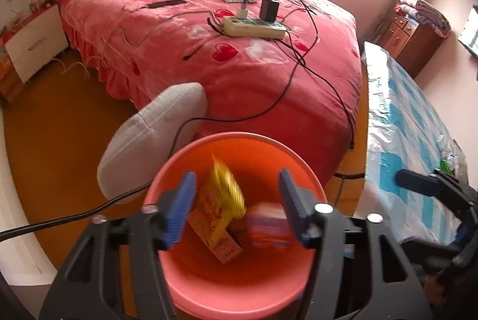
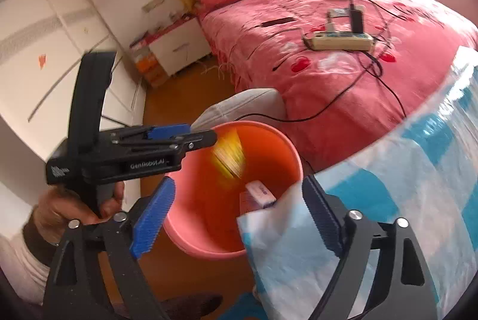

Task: Collect trash
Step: 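Carry the snack bag and tissue pack to the pink bucket and open both grippers, then move both tools back over the table toward the remaining trash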

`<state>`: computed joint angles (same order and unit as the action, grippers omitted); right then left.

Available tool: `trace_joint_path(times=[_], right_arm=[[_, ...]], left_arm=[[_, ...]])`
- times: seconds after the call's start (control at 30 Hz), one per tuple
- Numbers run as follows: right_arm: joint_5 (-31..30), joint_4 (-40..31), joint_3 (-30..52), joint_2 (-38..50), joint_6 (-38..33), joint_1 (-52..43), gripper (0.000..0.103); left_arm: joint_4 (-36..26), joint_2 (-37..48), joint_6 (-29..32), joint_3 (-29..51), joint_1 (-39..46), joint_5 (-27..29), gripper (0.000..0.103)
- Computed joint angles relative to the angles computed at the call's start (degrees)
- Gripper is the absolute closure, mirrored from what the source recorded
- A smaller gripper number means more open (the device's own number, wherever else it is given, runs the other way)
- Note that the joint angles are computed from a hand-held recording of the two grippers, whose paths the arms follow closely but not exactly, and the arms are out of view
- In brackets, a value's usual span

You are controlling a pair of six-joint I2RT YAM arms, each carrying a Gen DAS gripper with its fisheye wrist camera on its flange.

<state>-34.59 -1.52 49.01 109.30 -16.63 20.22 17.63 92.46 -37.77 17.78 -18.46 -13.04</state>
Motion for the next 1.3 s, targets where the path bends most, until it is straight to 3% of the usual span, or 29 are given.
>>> trace_joint_path(times=[0.23,0.4,0.63,1.3], right_arm=[[-2.6,1.7,-4.0,-5.4,0.6,-6.7,0.010],[-2.1,3.2,-7.9,-9.3,-1.0,-11.0,0.009],[-3.7,6.7,-13.4,-13.0,-3.3,-17.0,0.009],[-9.8,7.5,-17.0,-16.2,-8.3,-32.4,0.008]], left_arm=[[-2.2,-1.0,-1.4,1.2,-2.6,-3.1,0.024],[-4.8,-1.4,-3.1,3.0,-5.2,-4.8,0.019],[-7.8,-1.9,-4.9,6.0,-8.9,-6.0,0.016],[-20.4,0.9,-5.5,22.2,-22.7,-13.2,0.013]])
